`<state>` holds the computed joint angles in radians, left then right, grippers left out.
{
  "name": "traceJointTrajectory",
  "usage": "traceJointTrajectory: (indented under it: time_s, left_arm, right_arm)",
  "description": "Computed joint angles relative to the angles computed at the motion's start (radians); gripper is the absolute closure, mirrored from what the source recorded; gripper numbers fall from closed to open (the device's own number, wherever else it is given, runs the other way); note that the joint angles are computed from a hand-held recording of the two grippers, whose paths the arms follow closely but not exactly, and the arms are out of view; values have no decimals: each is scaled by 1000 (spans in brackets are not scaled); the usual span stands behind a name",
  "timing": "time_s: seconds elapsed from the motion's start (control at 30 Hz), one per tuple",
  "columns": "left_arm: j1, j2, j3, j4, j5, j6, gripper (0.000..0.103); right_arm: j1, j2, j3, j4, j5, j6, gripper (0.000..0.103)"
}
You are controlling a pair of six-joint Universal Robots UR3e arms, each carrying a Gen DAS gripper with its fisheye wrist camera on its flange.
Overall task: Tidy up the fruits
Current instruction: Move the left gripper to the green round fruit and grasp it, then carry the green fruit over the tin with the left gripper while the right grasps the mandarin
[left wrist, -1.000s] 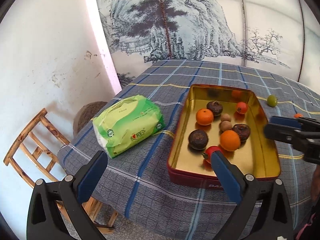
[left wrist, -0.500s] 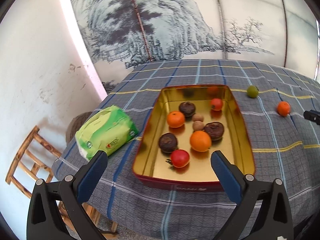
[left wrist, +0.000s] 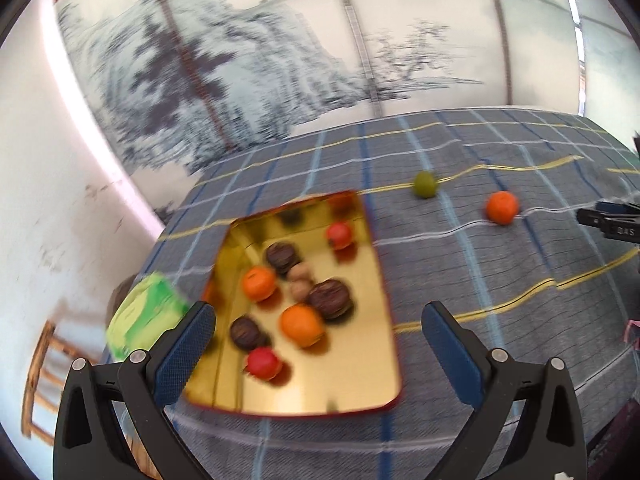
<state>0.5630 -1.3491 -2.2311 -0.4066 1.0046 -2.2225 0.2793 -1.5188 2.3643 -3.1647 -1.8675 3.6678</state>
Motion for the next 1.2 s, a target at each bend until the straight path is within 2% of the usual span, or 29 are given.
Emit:
traceJointTrajectory:
  time_s: [0.1,0.23,0.4,0.47,0.53,0.67,0.93,1.0,1.03,1.07,1.1,1.2]
  left_arm:
    - [-76,-26,41,-17,-3,4,0]
    - [-238,-155,170,-7,53,-50,0]
    - [-418,-430,479,-67,153,-160,1]
    - [-492,-576,657,-107,219,-219,5]
    - [-535,-692,818,-180,259,-262,15]
    - [-598,-892,1099,-314,322,-341,20]
    - [-645,-1091,1369,-423,383,-426,27]
    - [-652,-1133,1428,-446,390,-436,36]
    - [-650,-1153,1463,-480,377,-438,50]
    - [-644,-1179,1517,-544,345,-437,70]
    - [-641,-1195,1547,-576,334,-448,70]
    - [-632,-1157,1474,-552,306,-469,71]
  right_arm:
    - [-31,-12,43,-61,38,-2,26]
    - [-65,-27,78,-92,87,6,25]
    - [-98,-44,127,-150,132,14,23]
    - [-108,-51,145,-169,149,14,23]
    - [-117,-47,149,-183,164,11,23]
    - [-140,-48,170,-217,205,3,23]
    - [-177,-41,194,-260,276,-15,23]
    - [-182,-37,196,-265,288,-19,23]
    - [-185,-35,196,-268,293,-20,23]
    - [-185,-34,196,-270,295,-20,23]
    - [-186,-33,197,-273,297,-20,23]
    - [-193,-29,201,-282,305,-20,23]
